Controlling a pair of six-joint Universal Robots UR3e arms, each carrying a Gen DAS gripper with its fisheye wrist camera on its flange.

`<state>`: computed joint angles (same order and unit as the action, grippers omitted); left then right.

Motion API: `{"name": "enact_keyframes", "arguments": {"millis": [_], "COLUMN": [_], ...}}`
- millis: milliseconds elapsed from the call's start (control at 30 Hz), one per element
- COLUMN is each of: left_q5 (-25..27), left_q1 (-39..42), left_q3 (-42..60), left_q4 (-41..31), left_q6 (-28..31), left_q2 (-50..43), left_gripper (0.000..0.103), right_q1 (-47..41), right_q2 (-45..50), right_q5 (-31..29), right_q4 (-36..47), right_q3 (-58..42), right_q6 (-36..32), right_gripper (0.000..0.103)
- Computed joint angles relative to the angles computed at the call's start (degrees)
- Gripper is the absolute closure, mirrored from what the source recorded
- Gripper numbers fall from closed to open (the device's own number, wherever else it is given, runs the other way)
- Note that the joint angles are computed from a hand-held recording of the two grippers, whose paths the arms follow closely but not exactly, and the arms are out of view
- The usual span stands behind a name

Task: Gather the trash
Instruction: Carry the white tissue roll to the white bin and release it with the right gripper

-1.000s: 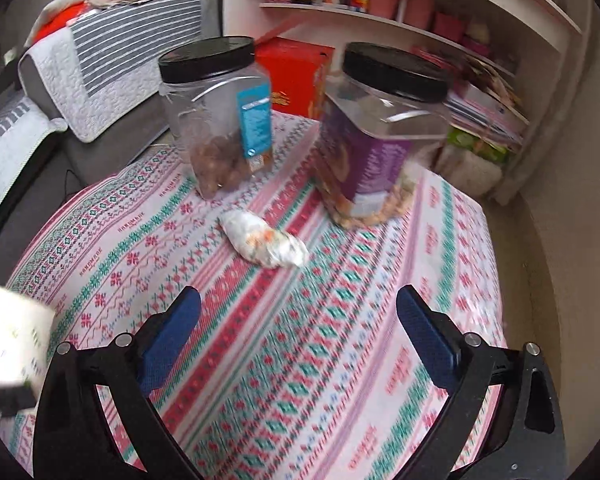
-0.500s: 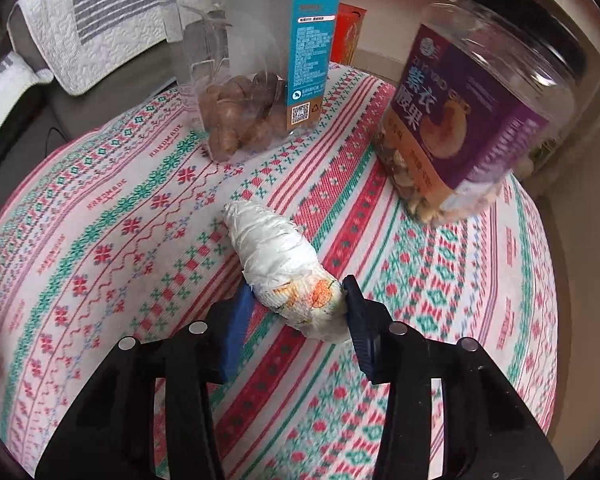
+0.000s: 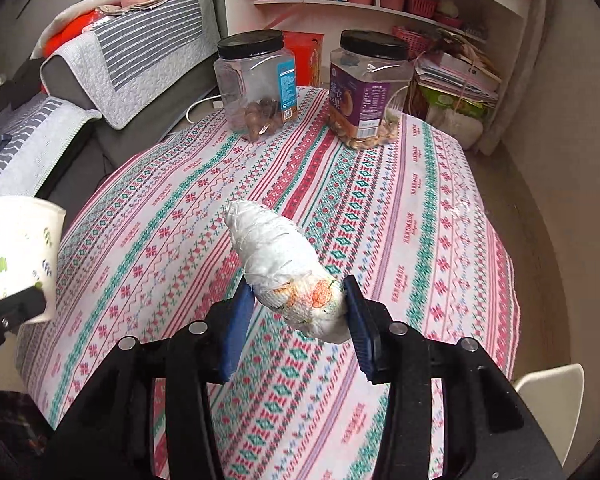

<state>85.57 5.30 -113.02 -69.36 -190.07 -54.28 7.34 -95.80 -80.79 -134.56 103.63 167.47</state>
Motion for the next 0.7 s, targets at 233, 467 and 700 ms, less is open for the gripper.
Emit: {"name": "enact_keyframes", "arguments": {"millis": [233, 467, 700], "left_q5": [4.9, 10.1, 12.9], "left_q1": [-11.7, -22.6, -29.7], "left_q3": [2.2, 5.6, 11.5], "left_q4": [5.6, 11.8, 15.7], "left_q6": [-6.2, -10.9, -13.9], "left_q2": [-5.3, -14.7, -25.9], "left_gripper": [0.046, 0.046, 0.046], "right_q1": [-9.5, -27.2, -48.2], "right_q2": [-17.7, -31.8, -40.5], "right_q5": [3.7, 11.8, 20.6], "right_q4": [7.4, 17.1, 31.6], "right_q3": [8.6, 14.8, 14.6], "right_q6": [-4.9, -12.9, -25.9], "right_gripper": [0.06, 0.06, 0.06]}}
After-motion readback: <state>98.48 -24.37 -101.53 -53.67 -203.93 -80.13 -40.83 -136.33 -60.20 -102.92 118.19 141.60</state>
